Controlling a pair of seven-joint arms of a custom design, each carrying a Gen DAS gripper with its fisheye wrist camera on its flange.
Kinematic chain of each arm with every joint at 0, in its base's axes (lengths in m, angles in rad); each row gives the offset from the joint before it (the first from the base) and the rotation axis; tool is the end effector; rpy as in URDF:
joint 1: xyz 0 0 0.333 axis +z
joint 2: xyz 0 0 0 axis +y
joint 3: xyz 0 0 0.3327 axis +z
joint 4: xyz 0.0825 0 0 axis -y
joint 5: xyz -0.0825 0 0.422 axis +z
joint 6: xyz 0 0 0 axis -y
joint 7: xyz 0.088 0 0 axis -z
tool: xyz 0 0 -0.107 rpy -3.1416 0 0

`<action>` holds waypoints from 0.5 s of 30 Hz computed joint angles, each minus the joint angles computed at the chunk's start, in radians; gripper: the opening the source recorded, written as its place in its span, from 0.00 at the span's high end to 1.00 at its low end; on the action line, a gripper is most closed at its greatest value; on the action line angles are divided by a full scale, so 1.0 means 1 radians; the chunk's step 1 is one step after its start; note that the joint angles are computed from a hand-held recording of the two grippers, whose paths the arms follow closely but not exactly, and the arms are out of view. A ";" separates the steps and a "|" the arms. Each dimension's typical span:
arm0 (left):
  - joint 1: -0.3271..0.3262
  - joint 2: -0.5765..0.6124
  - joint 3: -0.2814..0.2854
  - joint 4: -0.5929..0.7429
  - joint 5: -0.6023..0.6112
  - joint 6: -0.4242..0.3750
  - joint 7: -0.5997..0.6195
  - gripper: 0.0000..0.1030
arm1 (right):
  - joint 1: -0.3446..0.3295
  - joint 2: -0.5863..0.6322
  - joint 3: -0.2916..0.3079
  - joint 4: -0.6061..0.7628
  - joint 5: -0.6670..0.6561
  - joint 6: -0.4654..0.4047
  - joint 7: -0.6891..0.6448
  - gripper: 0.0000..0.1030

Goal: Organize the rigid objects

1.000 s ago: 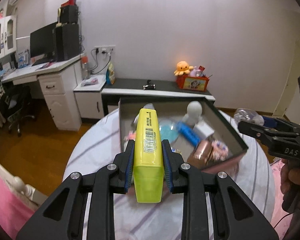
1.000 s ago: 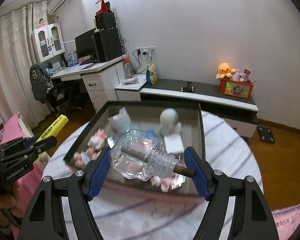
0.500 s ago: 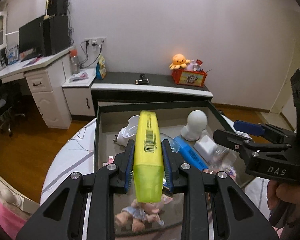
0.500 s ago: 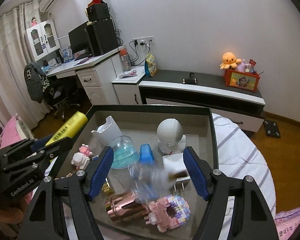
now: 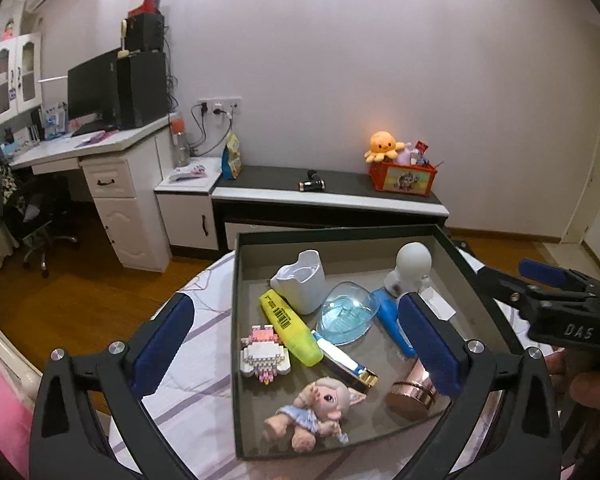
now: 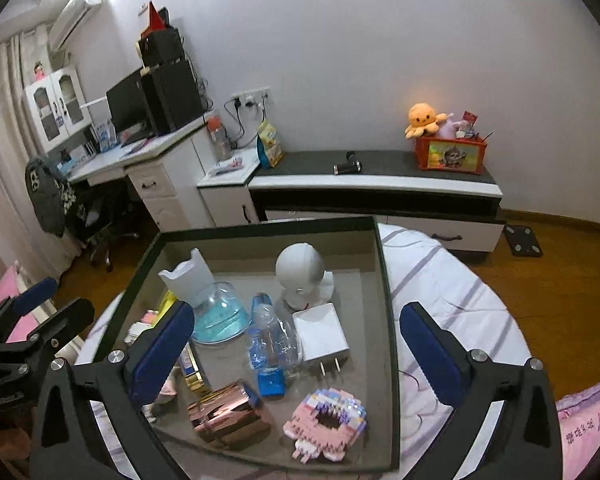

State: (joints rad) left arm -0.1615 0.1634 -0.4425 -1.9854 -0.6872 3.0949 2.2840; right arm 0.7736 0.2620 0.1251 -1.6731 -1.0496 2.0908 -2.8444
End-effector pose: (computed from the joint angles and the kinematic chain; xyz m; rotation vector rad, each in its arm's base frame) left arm 0.5806 -0.3195 0.4856 -1.1565 2.2036 -1.2148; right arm 0.4764 0.5173 0.4906 -1.2159 2.0351 -0.8556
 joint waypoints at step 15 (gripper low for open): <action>-0.066 -0.329 0.075 -0.201 -0.692 -0.039 0.560 0.00 | 0.148 -0.017 0.076 0.073 -0.120 -0.281 0.092 0.00</action>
